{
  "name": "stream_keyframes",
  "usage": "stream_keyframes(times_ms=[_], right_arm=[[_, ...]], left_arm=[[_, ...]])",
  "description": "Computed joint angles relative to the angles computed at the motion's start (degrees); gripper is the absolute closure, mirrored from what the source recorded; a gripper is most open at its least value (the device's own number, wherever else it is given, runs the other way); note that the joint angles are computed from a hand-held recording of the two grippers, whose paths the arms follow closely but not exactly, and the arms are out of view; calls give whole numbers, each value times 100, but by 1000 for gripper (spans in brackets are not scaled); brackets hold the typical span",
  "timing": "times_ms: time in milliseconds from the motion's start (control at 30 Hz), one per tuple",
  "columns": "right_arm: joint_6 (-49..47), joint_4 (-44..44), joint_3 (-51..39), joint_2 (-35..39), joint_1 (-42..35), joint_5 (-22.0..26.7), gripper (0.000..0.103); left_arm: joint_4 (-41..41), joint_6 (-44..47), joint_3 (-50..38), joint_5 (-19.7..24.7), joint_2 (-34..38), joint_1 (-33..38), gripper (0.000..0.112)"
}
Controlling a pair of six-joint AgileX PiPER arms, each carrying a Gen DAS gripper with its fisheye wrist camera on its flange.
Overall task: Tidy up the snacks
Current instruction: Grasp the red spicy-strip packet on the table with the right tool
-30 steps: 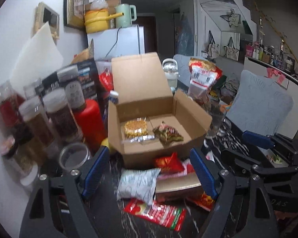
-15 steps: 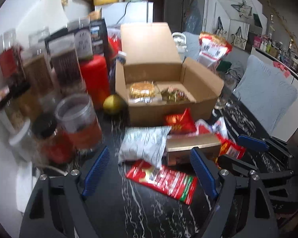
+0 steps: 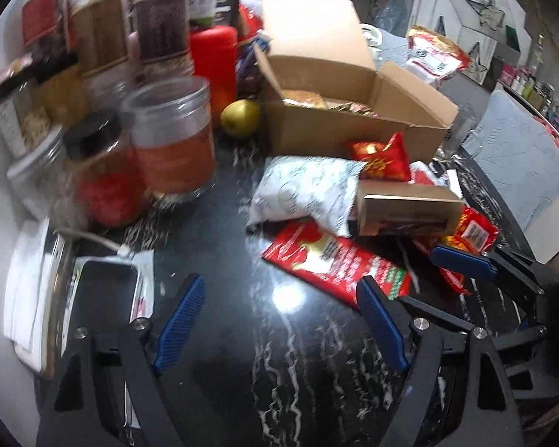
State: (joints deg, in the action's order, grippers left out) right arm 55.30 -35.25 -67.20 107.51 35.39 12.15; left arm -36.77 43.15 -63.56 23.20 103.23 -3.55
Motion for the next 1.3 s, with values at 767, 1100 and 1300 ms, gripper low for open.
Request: stream_keyframes(times_ms=[767, 1100, 1300], right_arm=[[-1485, 1022, -1021, 1055, -8, 1154, 49], [-23, 525, 200, 148, 236, 1391, 46], [63, 285, 132, 235, 375, 1415, 33]], left_arm=[[129, -237, 225, -13, 7, 159, 29], [286, -372, 223, 43, 103, 22, 29], [176, -232, 285, -3, 82, -32, 29]])
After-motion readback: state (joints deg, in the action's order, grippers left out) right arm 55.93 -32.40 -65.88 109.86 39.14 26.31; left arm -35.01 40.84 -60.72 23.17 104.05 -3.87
